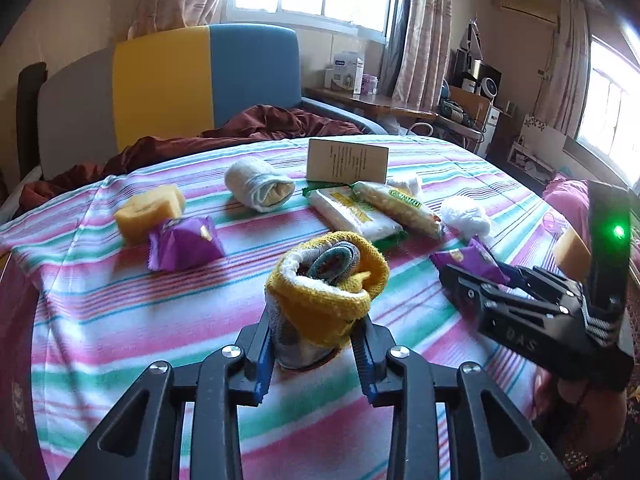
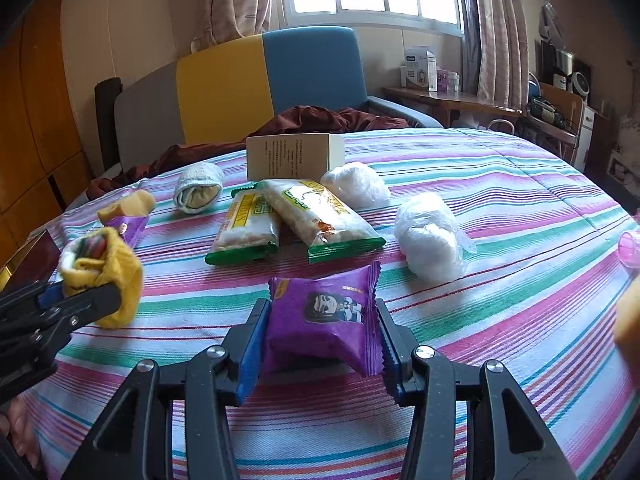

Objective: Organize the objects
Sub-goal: 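Grasp the purple snack packet with the right tool while the left tool grasps the yellow sock, then carry the yellow sock and purple packet over the gold tray with both tools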

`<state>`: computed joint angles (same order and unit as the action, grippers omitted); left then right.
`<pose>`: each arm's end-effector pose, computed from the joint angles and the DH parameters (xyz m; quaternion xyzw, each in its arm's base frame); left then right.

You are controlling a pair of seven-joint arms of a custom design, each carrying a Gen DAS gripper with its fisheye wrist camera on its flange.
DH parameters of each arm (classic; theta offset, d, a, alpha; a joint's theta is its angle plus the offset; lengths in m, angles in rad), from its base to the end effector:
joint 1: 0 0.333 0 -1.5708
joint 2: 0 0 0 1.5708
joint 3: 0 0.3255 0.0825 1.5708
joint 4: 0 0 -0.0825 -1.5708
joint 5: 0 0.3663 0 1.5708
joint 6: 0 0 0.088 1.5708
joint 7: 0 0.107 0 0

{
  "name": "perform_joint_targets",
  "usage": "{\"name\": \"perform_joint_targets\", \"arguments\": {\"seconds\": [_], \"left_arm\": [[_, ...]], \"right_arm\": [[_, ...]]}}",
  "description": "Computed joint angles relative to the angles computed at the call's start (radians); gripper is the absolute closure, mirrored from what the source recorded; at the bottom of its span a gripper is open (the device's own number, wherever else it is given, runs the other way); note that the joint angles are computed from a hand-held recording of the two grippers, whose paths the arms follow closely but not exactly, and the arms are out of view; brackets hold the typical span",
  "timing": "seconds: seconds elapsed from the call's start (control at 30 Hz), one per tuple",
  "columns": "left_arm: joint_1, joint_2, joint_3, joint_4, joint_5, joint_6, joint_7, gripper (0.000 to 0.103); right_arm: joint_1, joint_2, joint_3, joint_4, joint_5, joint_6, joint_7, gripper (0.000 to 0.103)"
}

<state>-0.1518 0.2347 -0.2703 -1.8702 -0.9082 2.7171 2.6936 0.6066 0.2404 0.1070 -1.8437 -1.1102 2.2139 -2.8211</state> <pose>0.5992 -0.2236 0.4692 -0.3478 0.8406 -0.4016 0.1058 0.4964 0.3846 0.4427 -0.4470 0.7818 -0.3455 0.2640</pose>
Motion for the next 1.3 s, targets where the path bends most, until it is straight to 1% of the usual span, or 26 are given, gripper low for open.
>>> {"name": "perform_joint_targets", "arguments": {"seconds": [0.1, 0.23, 0.3, 0.4, 0.57, 0.77, 0.9, 1.0, 1.17, 1.3], "left_arm": [[0.011, -0.020, 0.010, -0.024, -0.008, -0.015, -0.024, 0.070], [0.015, -0.065, 0.020, -0.084, -0.016, 0.016, 0.007, 0.070], [0.012, -0.083, 0.037, -0.099, 0.018, 0.015, -0.037, 0.070], [0.020, -0.105, 0.062, -0.110, 0.063, -0.012, -0.127, 0.070], [0.051, -0.141, 0.086, -0.122, 0.053, -0.020, -0.145, 0.070], [0.095, -0.151, 0.115, -0.090, 0.024, -0.045, -0.171, 0.070], [0.131, -0.146, 0.133, -0.061, -0.003, -0.074, -0.185, 0.070], [0.155, -0.137, 0.143, -0.044, -0.016, -0.085, -0.193, 0.070], [0.186, -0.094, 0.158, 0.002, 0.044, -0.094, -0.268, 0.070], [0.222, -0.039, 0.171, 0.067, 0.082, -0.128, -0.359, 0.070]], "right_arm": [[0.001, 0.000, 0.000, 0.001, 0.001, -0.002, -0.001, 0.053], [0.002, 0.004, 0.001, 0.006, 0.007, -0.008, -0.008, 0.053], [0.004, 0.008, 0.001, 0.013, 0.012, -0.019, -0.016, 0.053], [0.015, 0.019, 0.002, 0.033, 0.023, -0.060, -0.030, 0.054], [0.036, 0.038, 0.003, 0.066, 0.035, -0.134, -0.050, 0.054], [0.045, 0.048, 0.002, 0.085, 0.053, -0.164, -0.076, 0.054], [0.057, 0.067, 0.004, 0.121, 0.077, -0.213, -0.120, 0.054], [0.066, 0.070, 0.002, 0.132, 0.081, -0.227, -0.131, 0.056], [0.078, 0.064, 0.004, 0.136, 0.079, -0.217, -0.079, 0.056], [0.096, 0.083, 0.008, 0.177, 0.067, -0.222, -0.104, 0.056]]}}
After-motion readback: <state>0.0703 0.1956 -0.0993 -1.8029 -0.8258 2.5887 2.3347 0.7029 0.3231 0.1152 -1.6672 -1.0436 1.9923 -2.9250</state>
